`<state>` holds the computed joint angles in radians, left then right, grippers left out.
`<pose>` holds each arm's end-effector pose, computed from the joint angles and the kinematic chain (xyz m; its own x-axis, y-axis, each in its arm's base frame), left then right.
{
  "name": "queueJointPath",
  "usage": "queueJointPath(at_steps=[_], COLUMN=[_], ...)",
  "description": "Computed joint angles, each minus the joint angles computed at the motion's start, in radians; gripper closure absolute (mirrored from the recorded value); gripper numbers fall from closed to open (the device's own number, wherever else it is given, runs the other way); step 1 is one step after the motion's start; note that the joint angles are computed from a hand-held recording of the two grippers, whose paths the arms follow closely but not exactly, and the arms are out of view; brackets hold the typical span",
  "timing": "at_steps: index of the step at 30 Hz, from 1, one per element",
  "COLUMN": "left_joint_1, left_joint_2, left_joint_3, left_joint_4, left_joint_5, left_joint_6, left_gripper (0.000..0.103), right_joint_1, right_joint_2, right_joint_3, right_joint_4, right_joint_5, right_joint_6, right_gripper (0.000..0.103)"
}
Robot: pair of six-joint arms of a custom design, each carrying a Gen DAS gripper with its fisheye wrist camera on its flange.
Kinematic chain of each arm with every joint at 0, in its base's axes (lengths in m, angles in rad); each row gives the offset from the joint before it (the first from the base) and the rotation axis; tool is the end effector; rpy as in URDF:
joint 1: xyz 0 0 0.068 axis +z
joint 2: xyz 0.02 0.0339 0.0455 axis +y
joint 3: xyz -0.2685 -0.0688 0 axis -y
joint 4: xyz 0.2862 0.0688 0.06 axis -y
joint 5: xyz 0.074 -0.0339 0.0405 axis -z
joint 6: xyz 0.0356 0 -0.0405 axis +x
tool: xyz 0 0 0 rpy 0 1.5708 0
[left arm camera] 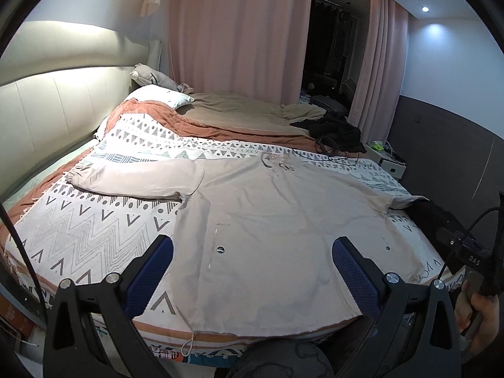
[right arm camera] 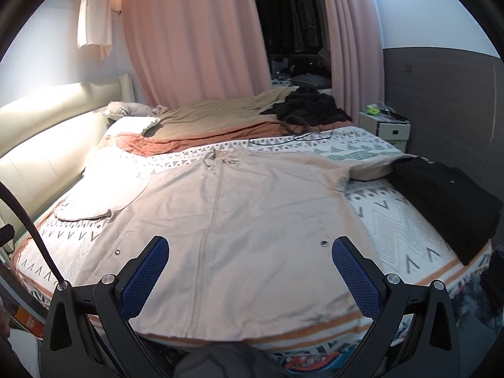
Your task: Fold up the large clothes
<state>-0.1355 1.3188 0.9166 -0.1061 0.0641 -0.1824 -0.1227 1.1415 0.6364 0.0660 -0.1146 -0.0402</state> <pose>0.3322 -0.0476 0.2634 -0.5087 -0.1133 -0.8534 0.0996 0.9769 -0.1891 0.2851 -0.0311 0.2252 -0.4223 0.0119 -0.9064 0.0019 0.9999 0.0122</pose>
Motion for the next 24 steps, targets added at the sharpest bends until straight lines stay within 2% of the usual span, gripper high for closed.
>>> queueJointPath(at_steps=[7,13,24], left_joint_1=[0.079,0.157,0.302], left_joint_2=[0.183,0.315,0.509], left_joint_3=[0.119,0.203,0.362], left_joint_4=[-0.002,0.007,-0.026], left_joint_5=[0.003,0.016,0.029], left_joint_6=[-0.010,-0.040,-0.047], left_gripper=[0.000,0.000,0.000], right_joint_1=[0.058,0.094,0.179], right_joint_2=[0.315,0.534,0.849], right_joint_3=[0.212,0.433,0.819], right_joint_4=[0.055,-0.012,-0.110], right_joint_5=[-0.029,-0.068,-0.075], right_joint_6=[0.002,0.033,0.045], right_gripper=[0.000,0.000,0.000])
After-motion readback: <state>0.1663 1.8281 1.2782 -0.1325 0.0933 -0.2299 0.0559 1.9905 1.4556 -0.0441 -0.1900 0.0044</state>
